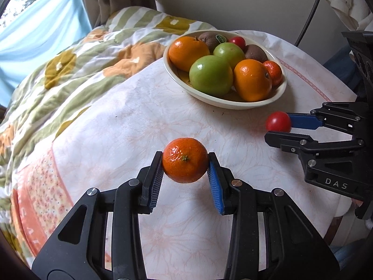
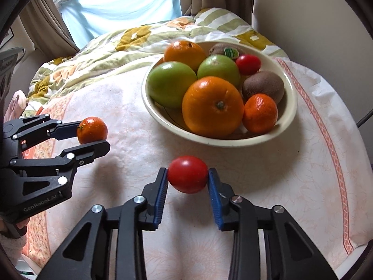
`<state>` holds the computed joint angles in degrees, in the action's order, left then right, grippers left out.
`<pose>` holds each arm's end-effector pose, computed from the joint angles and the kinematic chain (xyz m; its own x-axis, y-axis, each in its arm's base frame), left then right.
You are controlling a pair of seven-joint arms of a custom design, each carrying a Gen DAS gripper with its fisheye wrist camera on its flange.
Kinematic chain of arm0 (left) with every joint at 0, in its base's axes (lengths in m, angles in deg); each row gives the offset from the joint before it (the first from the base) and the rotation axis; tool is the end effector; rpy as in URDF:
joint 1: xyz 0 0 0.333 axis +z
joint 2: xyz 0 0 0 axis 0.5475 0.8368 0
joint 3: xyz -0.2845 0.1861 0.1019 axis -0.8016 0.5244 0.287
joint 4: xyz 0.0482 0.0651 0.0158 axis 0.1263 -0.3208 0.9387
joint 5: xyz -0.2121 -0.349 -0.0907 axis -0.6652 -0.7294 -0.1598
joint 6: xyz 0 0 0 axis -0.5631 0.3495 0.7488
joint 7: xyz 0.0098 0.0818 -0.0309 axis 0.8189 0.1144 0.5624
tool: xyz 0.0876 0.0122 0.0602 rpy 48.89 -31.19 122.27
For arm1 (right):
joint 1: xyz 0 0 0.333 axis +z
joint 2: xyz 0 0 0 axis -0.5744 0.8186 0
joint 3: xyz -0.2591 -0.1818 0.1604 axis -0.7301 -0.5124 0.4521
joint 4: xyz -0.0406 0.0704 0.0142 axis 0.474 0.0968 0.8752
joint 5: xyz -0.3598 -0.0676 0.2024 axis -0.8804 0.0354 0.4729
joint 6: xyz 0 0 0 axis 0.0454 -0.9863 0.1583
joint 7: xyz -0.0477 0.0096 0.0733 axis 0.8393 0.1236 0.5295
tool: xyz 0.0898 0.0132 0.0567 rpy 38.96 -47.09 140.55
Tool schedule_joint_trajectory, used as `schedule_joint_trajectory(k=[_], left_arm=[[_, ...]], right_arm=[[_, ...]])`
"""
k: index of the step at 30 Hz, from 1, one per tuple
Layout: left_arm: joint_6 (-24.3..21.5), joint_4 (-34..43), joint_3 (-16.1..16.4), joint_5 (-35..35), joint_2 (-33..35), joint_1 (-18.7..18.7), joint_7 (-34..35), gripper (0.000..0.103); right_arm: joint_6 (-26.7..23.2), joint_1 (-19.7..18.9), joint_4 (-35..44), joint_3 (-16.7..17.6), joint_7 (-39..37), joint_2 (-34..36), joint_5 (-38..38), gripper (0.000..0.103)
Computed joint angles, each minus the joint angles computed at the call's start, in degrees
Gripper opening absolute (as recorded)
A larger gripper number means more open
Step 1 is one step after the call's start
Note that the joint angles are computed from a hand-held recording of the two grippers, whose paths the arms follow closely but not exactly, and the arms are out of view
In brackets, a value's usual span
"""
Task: Organize fruits
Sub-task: 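Lift the mandarin with the left gripper while the right gripper grasps the tomato, then carry the mandarin into the bowl and open the left gripper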
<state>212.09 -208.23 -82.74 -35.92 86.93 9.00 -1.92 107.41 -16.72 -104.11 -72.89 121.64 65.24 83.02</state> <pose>0.5398 -0.3183 0.3589 -0.3588 -0.9334 0.0000 -0.7981 0.3068 -0.5186 0.5040 0.2316 0.3773 0.2789 -0.9578 -0.0694 -0.8492 -0.2122 -0.4835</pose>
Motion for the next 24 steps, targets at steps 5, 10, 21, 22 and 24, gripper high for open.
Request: schedule_joint_trajectory(k=[5, 10, 21, 22, 24], left_arm=[[-1.53, -0.64, 0.17, 2.18, -3.07, -0.31, -2.63, 0.040], [-3.46, 0.74, -1.52, 5.40, -5.39, 1.00, -7.71, 0.040], [-10.01, 9.34, -3.73, 14.95, -4.88, 1.19, -24.73, 0.040], [-10.61, 10.53, -3.84, 15.33, -4.24, 1.04, -26.19, 0.040], [-11.83, 12.90, -3.97, 15.59, -2.67, 0.63, -28.01, 0.040]], right_arm=[[0.39, 0.62, -1.48, 0.03, -2.25, -3.68, 5.23, 0.032], [-0.34, 2.89, -1.80, -2.40, -8.03, -8.23, 11.83, 0.032], [-3.61, 6.12, 3.86, -9.58, -29.87, -9.75, 26.82, 0.032], [-5.13, 6.21, 5.14, -10.30, -34.01, -9.18, 29.84, 0.032], [-6.97, 5.38, 6.93, -10.41, -39.28, -8.12, 33.04, 0.032]])
